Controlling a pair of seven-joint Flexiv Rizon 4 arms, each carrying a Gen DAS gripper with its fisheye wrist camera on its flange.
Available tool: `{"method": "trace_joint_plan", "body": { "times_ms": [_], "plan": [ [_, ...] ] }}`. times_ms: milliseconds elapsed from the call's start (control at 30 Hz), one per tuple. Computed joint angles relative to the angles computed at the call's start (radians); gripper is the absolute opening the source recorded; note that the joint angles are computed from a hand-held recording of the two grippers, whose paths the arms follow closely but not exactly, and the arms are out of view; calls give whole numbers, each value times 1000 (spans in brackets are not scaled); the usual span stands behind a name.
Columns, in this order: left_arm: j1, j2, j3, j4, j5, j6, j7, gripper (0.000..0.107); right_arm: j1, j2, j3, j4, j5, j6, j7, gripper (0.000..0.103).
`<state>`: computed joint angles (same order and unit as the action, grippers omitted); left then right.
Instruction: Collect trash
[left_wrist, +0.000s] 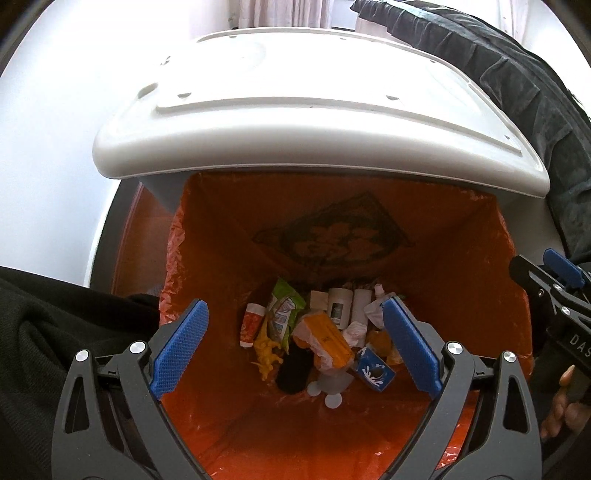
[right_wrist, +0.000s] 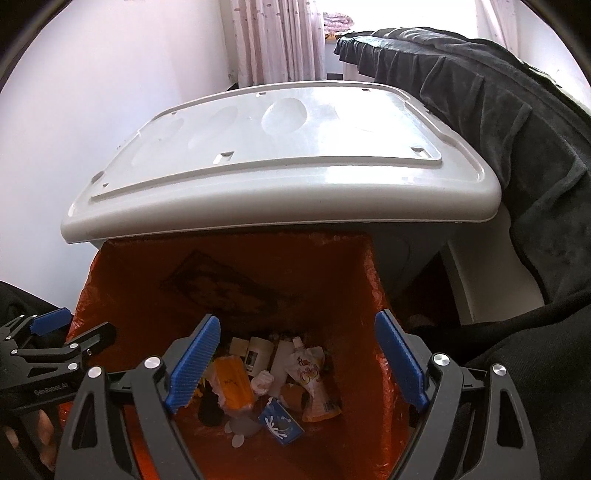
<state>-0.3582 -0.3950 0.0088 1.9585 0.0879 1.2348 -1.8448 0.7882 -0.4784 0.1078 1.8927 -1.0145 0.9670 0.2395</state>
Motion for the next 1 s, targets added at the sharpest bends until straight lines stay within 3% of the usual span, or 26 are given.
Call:
{"method": "trace_joint_plan", "body": {
  "times_ms": [333, 633, 1000],
  "plan": [
    [-17, 0, 26, -22, 45, -38, -68, 93, 1, -9, 1, -8, 25, 1, -17, 84],
    [-14, 4, 24, -15, 67, -11, -70, 94, 3, -9, -2, -6, 28, 3, -19, 84],
    [-19, 5, 29, -21, 81, -16, -90, 94, 5, -5, -2, -1, 12, -8, 5, 92]
  ]
}}
